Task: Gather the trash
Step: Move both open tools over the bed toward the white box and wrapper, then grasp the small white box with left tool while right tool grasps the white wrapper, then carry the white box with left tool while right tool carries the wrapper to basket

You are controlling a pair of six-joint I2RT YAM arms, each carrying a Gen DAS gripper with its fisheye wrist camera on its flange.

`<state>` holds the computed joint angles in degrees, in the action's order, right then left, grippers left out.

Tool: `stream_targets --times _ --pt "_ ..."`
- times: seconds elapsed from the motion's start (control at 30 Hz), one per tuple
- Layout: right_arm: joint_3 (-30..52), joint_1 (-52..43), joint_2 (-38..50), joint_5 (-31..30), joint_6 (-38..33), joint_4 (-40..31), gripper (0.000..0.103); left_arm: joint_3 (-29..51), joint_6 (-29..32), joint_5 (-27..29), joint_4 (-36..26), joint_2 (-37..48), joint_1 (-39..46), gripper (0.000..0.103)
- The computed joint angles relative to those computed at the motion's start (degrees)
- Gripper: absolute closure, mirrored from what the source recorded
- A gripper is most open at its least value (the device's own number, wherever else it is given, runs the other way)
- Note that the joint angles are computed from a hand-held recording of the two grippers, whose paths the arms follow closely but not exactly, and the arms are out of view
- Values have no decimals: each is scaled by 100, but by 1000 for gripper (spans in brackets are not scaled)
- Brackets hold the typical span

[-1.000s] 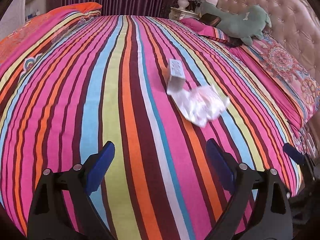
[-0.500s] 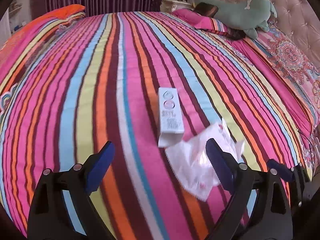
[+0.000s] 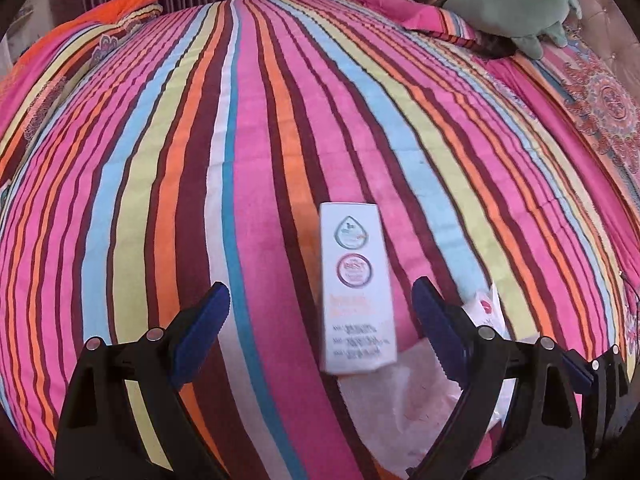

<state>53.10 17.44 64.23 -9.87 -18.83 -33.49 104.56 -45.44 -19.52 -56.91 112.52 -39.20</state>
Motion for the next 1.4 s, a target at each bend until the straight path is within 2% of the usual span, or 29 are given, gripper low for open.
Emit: stream_targets --times 0.1,0.23,0.37,0.43,0.47,0.5,0.53,0.63,0.73,0.87,1.03,1.07,1.23,1.27,1.4 --pt "-101 218 54 347 -33 284 8 30 125 72 7 85 72 13" --pt "-56 321 247 501 -89 406 8 29 209 42 24 159 128 14" --pt "37 372 472 541 -77 456 8 -116 196 279 187 162 222 43" --pt "24 497 521 730 -77 516 9 -155 289 272 238 165 213 52" --pt "31 548 562 790 -122 518 10 -155 349 247 253 164 200 68" --pt "19 555 576 779 -135 522 13 -211 393 294 337 122 211 72" --pt "69 599 601 803 -143 437 23 -226 376 311 352 111 220 72" --pt "85 546 521 783 -150 307 33 -424 334 366 531 -5 230 72" --pt "23 447 378 674 -81 269 49 -659 254 346 686 -169 199 72" --pt "-175 163 -95 441 -68 69 52 -856 127 253 677 -379 92 73" --pt "-181 -422 -583 -88 -33 -541 52 -1326 -230 108 657 -946 -262 73" --pt "-109 -768 -779 -406 13 -919 52 -1399 -339 -3 577 -1072 -396 73" --pt "155 -1559 -1299 -979 3 -1980 52 -1733 -973 -363 234 -1624 -1098 73" --pt "160 -1644 -1307 -1040 -25 -2019 52 -1803 -1173 -442 133 -1738 -1297 73" --pt "226 -2799 -1672 -1862 -600 -2898 52 -1971 -1884 -728 -304 -2022 -1988 73"
